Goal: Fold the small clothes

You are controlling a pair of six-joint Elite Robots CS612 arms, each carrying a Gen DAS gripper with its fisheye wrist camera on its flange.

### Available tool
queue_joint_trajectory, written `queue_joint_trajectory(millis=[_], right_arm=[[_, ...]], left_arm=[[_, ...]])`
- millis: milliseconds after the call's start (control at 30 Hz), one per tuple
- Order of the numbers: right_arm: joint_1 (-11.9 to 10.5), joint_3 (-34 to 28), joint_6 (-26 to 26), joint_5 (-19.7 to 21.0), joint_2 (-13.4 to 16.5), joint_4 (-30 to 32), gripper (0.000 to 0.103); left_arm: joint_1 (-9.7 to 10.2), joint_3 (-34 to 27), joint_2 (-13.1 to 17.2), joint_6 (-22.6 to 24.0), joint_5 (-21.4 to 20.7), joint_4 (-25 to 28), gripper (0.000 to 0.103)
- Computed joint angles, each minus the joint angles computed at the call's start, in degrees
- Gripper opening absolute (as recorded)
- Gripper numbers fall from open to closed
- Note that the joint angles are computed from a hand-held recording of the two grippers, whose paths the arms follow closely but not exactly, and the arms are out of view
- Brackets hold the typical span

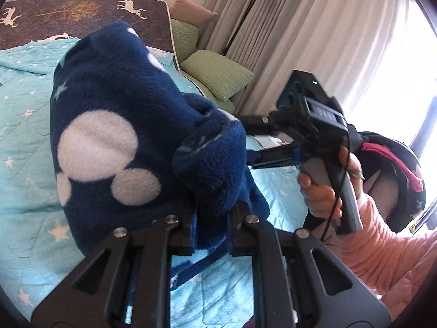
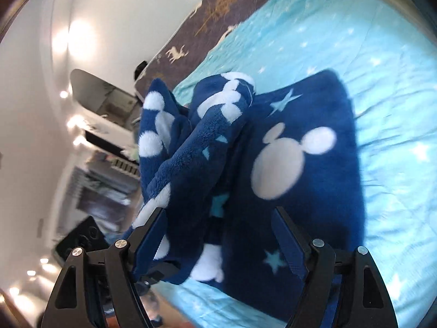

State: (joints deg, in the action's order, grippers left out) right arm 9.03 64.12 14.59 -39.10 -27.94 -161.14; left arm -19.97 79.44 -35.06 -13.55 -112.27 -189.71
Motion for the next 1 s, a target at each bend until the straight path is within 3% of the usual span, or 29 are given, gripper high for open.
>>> queue_joint_trajectory(millis=[133, 200, 300, 400, 467, 567, 667, 733, 767, 833, 867, 900, 1000], right_arm=[[-0.56, -6.12, 0.07, 6.67, 2.75, 4.69, 0.081], [-0.44, -10.20, -3.10, 9.16, 4.06, 10.04, 0.084], [0.62, -16.91, -12.37, 6.47, 5.49, 24.91, 0.086], [1.65, -22.96, -15.79, 3.65, 7.56, 32.95, 0.086], [1.92, -25.43, -16.93, 4.47, 8.50, 35.21, 0.086], [2.24, -25.96, -18.53, 5.05, 8.37, 33.67, 0.087], [3.12, -25.77, -22.76, 1.33, 7.33, 33.60, 0.087], [4.35, -27.52, -23.42, -5.33, 7.51, 33.80, 0.087], [5.22, -28.06, -22.58, -10.86, 7.54, 33.04, 0.087], [6.01, -27.96, -20.79, -15.29, 7.54, 31.01, 0.071], [6.13, -28.82, -20.61, -15.52, 8.04, 30.91, 0.043], [6.31, -28.69, -20.21, -16.05, 7.98, 30.36, 0.034], [6.61, -22.58, -19.67, -19.11, 4.91, 21.99, 0.030]], left_arm=[[-0.33, 0.68, -0.55, 1.33, 0.46, 1.05, 0.017], [-1.01, 0.33, -0.62, 2.41, 1.77, 2.00, 0.017], [-1.70, 0.39, -0.89, 4.54, 3.09, 2.88, 0.017], [-1.85, 0.86, -0.92, 5.03, 4.42, 2.49, 0.017], [-1.66, 0.66, -0.83, 4.61, 3.71, 2.74, 0.017], [-1.95, 0.53, -0.95, 5.86, 4.30, 3.34, 0.017], [-2.45, 0.79, -1.16, 7.25, 5.34, 3.36, 0.017], [-2.77, 0.71, -1.20, 7.78, 5.85, 3.45, 0.017], [-2.81, 0.65, -1.16, 7.78, 5.87, 3.59, 0.017], [-2.99, 0.74, -1.15, 7.37, 6.65, 3.47, 0.017], [-3.07, 0.81, -1.22, 7.14, 7.25, 3.58, 0.017], [-3.05, 0.87, -1.27, 6.92, 7.09, 3.43, 0.017], [-3.19, 0.85, -1.64, 7.94, 5.90, 3.04, 0.017]])
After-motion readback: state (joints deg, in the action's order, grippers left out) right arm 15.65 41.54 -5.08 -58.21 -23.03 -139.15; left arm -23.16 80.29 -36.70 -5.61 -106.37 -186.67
